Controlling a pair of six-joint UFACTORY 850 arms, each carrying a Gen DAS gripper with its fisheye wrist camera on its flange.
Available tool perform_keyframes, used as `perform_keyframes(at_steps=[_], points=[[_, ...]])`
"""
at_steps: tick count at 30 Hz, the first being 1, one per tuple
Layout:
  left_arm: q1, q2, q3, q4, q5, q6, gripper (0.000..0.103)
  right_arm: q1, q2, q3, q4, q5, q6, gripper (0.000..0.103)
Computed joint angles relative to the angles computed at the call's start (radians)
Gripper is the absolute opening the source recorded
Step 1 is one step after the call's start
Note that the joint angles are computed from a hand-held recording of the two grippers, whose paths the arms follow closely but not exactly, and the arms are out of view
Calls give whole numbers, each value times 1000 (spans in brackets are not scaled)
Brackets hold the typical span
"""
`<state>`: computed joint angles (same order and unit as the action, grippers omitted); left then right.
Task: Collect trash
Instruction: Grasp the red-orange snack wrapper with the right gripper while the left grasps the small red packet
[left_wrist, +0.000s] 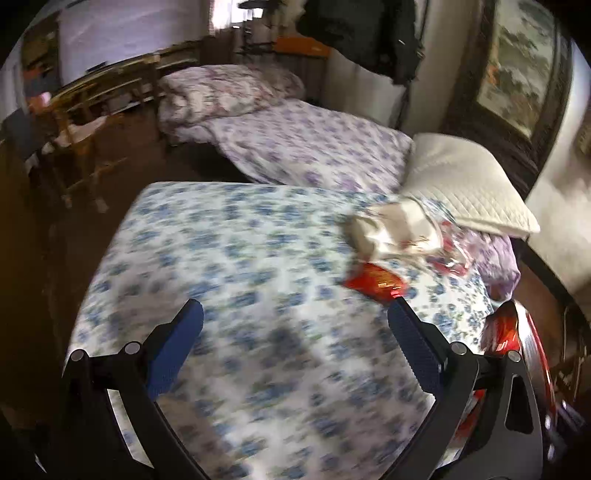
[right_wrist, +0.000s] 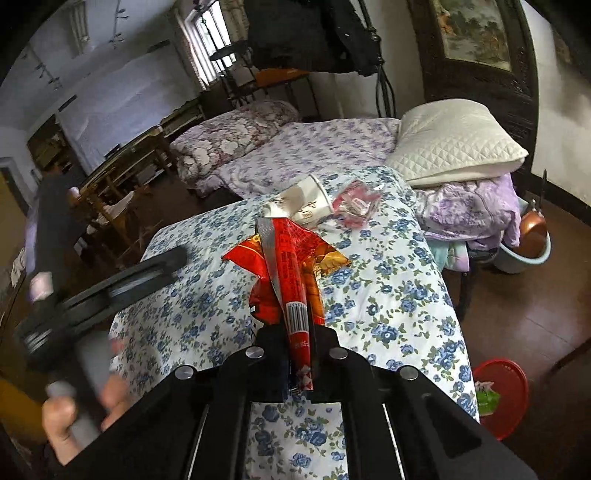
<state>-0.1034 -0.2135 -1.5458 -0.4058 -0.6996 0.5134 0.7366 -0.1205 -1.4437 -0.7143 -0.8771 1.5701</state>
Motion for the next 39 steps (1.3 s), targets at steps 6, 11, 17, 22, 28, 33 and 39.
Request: perform_keyframes(at_steps=[6, 11, 17, 22, 28, 33, 39], points=[[-99, -59, -26, 94, 63, -26, 96, -41, 46, 66, 52, 29, 40, 7], [-115, -143, -80, 152, 30, -77, 96, -61, 71, 103, 66, 23, 75, 7], [-92, -161, -90, 28, 6, 1, 95, -77, 68, 109, 98, 61, 37, 7], [-97, -167, -85, -37, -18, 74, 78, -75, 69, 109, 97, 64, 42, 7], [-115, -136, -43, -39, 30, 106, 53, -75, 69, 109, 97, 63, 45, 7], [-94, -102, -14, -58, 19, 98, 46, -77, 60, 106, 97, 52, 37, 7], [-39, -35, 17, -109, -15, 107, 46, -74, 54, 103, 89, 77, 26, 7]])
